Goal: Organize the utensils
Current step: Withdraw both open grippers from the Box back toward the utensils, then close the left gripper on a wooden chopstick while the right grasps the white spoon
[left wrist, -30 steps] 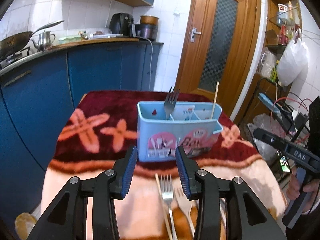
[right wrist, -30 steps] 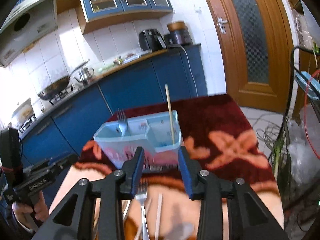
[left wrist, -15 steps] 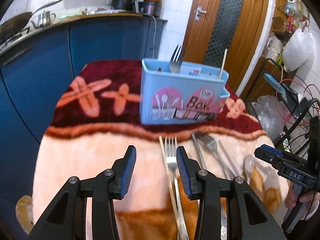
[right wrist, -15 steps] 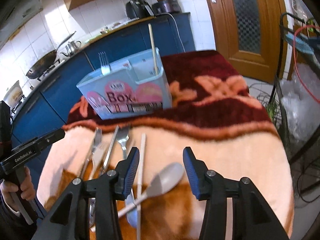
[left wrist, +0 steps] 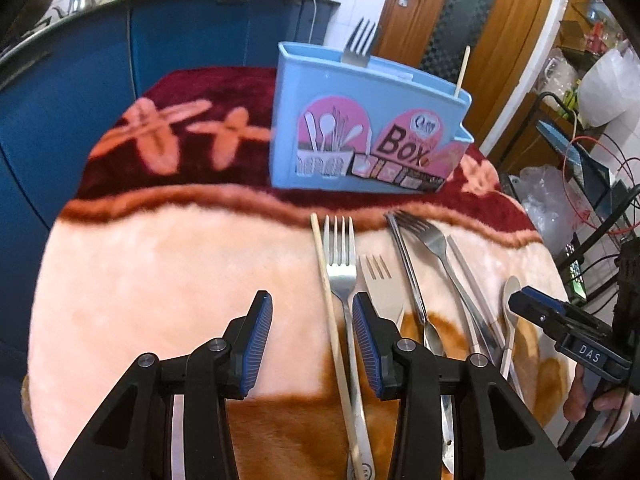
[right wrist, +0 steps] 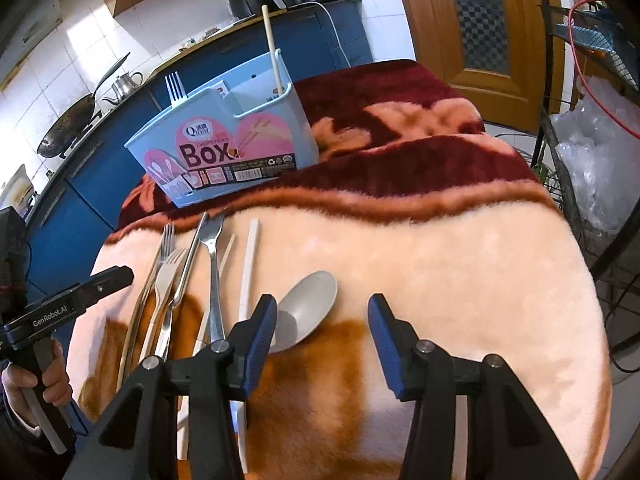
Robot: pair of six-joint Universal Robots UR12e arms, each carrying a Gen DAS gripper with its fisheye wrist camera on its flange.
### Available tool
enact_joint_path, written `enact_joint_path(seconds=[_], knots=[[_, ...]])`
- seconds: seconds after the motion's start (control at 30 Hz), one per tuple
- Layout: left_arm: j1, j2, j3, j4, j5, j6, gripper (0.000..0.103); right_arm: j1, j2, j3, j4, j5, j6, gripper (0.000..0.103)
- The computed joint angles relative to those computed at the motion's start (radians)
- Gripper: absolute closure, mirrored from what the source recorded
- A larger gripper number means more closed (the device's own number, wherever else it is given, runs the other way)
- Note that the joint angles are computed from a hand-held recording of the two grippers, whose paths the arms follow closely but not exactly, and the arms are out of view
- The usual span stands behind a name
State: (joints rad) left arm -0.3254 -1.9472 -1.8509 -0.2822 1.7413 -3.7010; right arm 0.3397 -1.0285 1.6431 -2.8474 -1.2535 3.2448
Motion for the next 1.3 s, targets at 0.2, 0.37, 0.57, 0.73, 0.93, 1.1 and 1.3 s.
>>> enact_joint_path(seconds=[0.2, 0.37, 0.57, 0.73, 0.93, 1.1, 1.3], knots=[[0.005, -0.016, 0.014, -0.013, -0.032, -0.009, 0.06, 0.005, 0.011, -0.005, -0.027, -0.002, -0.003, 0.079], [0.016, -0.024, 0.013, 0.014, -0.056, -0.016, 0.065, -0.005, 0.022, -0.003, -0.076, 0.06, 0.024, 0.095], [0.036, -0.017, -0.013, 0.045, -0.096, -0.052, 0.095, -0.004, 0.023, 0.01, -0.201, 0.055, 0.054, 0.096], [0.044, -0.006, -0.015, 0.012, -0.119, -0.067, 0.095, -0.001, 0.02, 0.018, -0.3, 0.014, 0.049, 0.097], [0.059, -0.016, 0.054, -0.146, -0.163, 0.005, 0.089, 0.007, 0.015, 0.021, -0.371, -0.027, 0.027, 0.097], [0.066, -0.037, 0.113, -0.239, -0.159, 0.062, 0.089, 0.013, 0.012, 0.026, -0.413, -0.045, 0.009, 0.097], [0.076, -0.042, 0.127, -0.257, -0.188, 0.087, 0.094, 0.018, 0.012, 0.021, -0.438, -0.051, -0.007, 0.097]])
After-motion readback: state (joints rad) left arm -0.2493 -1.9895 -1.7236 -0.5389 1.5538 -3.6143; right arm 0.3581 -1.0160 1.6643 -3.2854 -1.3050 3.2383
